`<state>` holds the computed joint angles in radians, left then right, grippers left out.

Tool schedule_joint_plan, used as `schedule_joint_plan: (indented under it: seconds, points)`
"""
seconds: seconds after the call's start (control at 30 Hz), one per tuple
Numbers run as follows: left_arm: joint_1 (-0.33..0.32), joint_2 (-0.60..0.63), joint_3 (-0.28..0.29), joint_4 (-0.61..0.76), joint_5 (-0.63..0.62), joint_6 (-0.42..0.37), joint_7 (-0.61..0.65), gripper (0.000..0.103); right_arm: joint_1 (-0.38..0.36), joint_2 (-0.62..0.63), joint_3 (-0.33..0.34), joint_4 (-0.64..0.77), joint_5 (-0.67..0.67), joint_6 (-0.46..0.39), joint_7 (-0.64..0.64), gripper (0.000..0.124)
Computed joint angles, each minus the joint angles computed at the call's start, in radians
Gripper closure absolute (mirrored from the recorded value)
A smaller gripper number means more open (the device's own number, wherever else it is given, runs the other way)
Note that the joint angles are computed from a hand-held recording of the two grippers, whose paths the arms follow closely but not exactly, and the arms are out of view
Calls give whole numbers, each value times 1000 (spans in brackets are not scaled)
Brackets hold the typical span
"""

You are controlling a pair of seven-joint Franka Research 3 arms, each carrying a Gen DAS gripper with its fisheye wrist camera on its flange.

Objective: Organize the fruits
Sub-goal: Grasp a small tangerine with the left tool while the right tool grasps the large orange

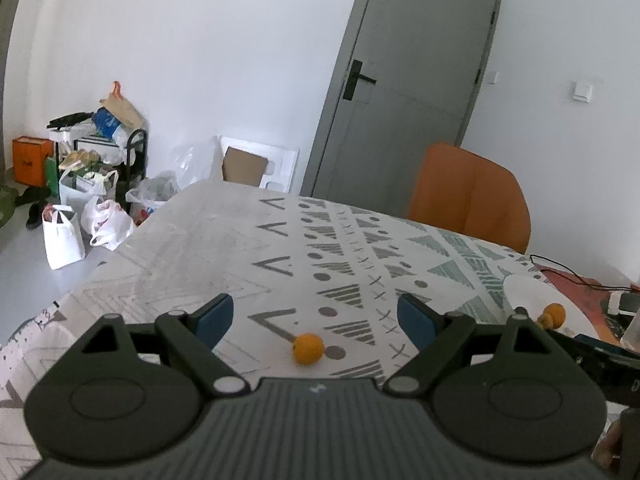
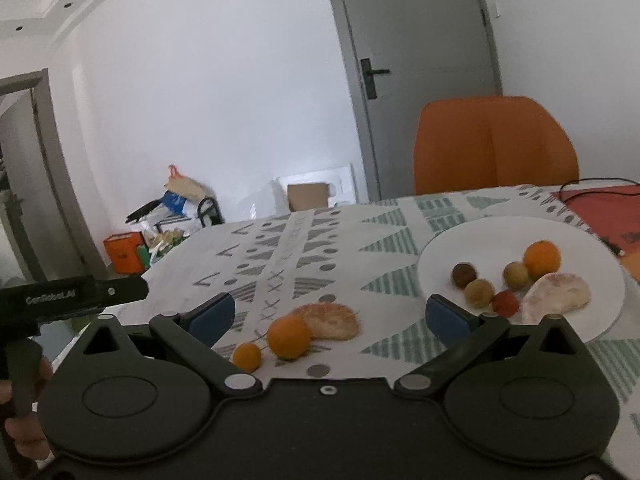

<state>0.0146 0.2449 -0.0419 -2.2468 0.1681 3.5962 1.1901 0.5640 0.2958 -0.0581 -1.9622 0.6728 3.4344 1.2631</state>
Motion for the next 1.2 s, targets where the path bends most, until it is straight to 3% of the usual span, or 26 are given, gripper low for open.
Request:
schedule_joint_plan:
  seconds: [0.13, 0.23, 0.3, 0.53, 0.67, 0.77, 0.93, 1.0, 1.07, 1.13, 1.2]
  points:
    - [10, 17, -5, 14, 17, -10, -11, 17, -124, 4, 118, 1, -104, -42, 64, 21]
    - [14, 36, -8, 30, 29, -16, -19, 17, -276, 12, 265, 3, -204, -75, 126, 21]
    - [26, 48, -18, 43, 53, -26, -36, 19, -317, 21, 302, 8, -241, -92, 155, 21]
    - [65, 96, -51, 97, 135, -66, -105, 36, -272, 46, 239, 41, -282, -148, 211, 21]
    - [79, 126, -63, 128, 168, -92, -131, 43, -370, 72, 343, 66, -292, -158, 203, 21]
    - [112, 147, -90, 149, 211, -108, -160, 50, -378, 86, 353, 81, -298, -167, 196, 22]
    - [123, 170, -94, 171, 228, -97, -188, 63, -336, 103, 309, 113, -298, -198, 194, 23]
    - [172, 178, -135, 180, 277, -104, -221, 81, -307, 109, 276, 126, -296, -208, 200, 25]
    - [222, 184, -177, 184, 332, -100, -258, 81, -278, 116, 244, 141, -298, -220, 208, 31]
    - [205, 175, -158, 176, 337, -97, -265, 81, -236, 122, 197, 157, -308, -236, 224, 38]
    - [234, 172, -180, 173, 373, -90, -296, 81, -213, 128, 171, 169, -318, -245, 232, 42]
